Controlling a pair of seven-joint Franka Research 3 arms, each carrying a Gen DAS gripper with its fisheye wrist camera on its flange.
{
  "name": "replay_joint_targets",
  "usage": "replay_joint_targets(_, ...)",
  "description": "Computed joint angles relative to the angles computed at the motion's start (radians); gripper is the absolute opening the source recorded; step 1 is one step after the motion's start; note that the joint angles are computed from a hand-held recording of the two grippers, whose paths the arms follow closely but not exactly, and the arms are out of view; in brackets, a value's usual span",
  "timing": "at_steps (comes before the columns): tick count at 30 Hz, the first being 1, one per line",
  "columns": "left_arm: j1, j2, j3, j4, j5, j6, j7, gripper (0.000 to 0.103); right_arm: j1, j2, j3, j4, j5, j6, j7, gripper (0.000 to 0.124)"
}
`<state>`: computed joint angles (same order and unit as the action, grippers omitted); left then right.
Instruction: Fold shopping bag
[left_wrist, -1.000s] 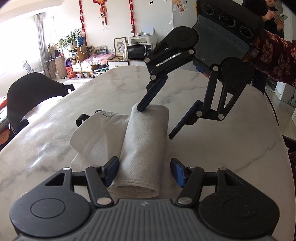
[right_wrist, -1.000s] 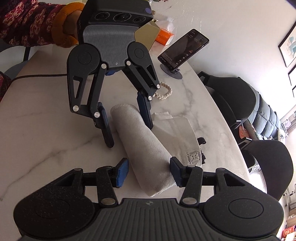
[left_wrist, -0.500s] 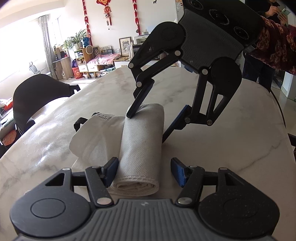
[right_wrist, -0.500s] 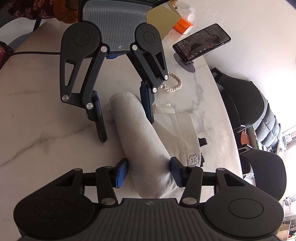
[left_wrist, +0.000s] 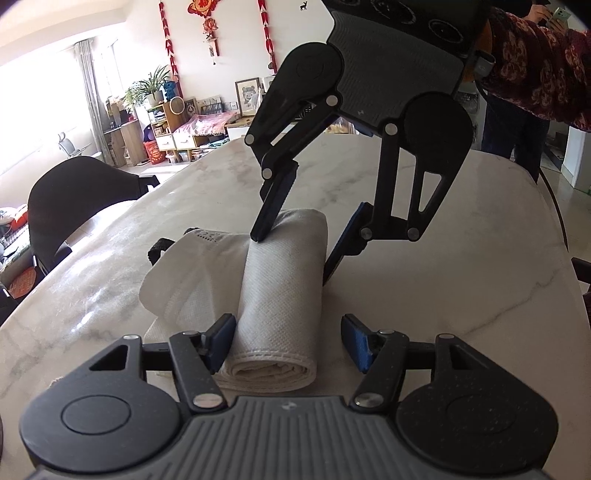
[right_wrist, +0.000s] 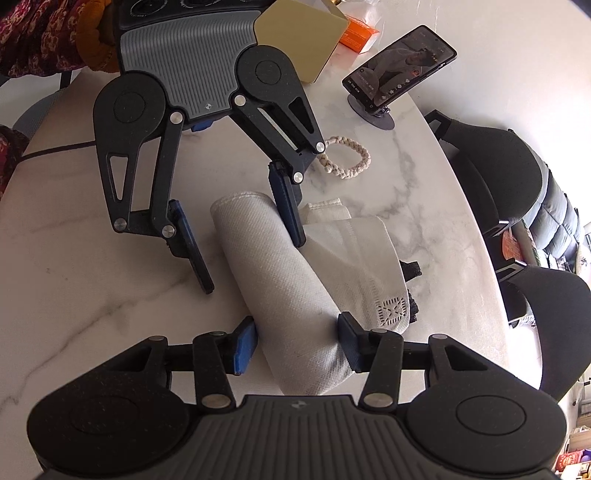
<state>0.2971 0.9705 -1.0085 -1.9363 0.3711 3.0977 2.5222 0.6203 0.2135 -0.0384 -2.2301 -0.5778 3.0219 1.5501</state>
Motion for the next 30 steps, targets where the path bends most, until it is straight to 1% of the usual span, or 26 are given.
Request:
replay_joint_targets(3,0.024,-0.001,-0.014,-0.024,0.01,-0.004,0.014,0.063,0.001,-0.011,0.026,0.005,0.047,-0.05,0.02,0.05)
replay_joint_targets(4,0.03,-0.001,-0.018,-0.029,0.012,-0.006,0.019,0.063,0.005,-0.016,0.036,0.01,0.06,-0.078,0.035,0.05)
replay_joint_targets(5,0.025,0.004,-0.016,-0.023,0.014,-0.01,0.023,0.063,0.004,-0.018,0.045,0.014,0.067,-0.098,0.046,0.05)
replay_joint_targets(8,0.057,0.005,-0.036,-0.053,0.024,-0.015,0.051,0.063,0.0,-0.026,0.077,0.024,0.099,-0.15,0.082,0.05)
replay_joint_targets(11,0.079,0.018,-0.05,-0.068,0.028,-0.017,0.075,0.063,-0.01,-0.033,0.109,0.027,0.152,-0.178,0.113,0.05)
replay_joint_targets(15,0.098,0.04,-0.062,-0.078,0.029,-0.004,0.09,0.063,-0.033,-0.034,0.14,0.032,0.24,-0.188,0.092,0.05)
replay_joint_targets(18,0.128,0.064,-0.077,-0.098,0.041,0.031,0.081,0.063,-0.061,-0.029,0.164,0.041,0.332,-0.193,0.017,0.05)
replay_joint_targets(20,0.148,0.076,-0.087,-0.112,0.06,0.049,0.065,0.063,-0.094,-0.027,0.193,0.047,0.44,-0.199,-0.078,0.05)
replay_joint_targets(23,0.192,0.109,-0.117,-0.134,0.094,0.062,0.042,0.063,-0.134,-0.023,0.225,0.056,0.598,-0.212,-0.214,0.05)
replay_joint_targets(25,0.205,0.125,-0.127,-0.138,0.118,0.066,0.029,0.063,-0.162,-0.019,0.246,0.066,0.711,-0.226,-0.316,0.05)
replay_joint_targets(26,0.203,0.121,-0.126,-0.14,0.128,0.07,0.019,0.063,-0.178,-0.016,0.257,0.073,0.775,-0.235,-0.373,0.05)
replay_joint_targets(30,0.187,0.094,-0.105,-0.149,0.165,0.104,-0.031,0.063,-0.204,-0.012,0.271,0.083,0.946,-0.255,-0.523,0.05)
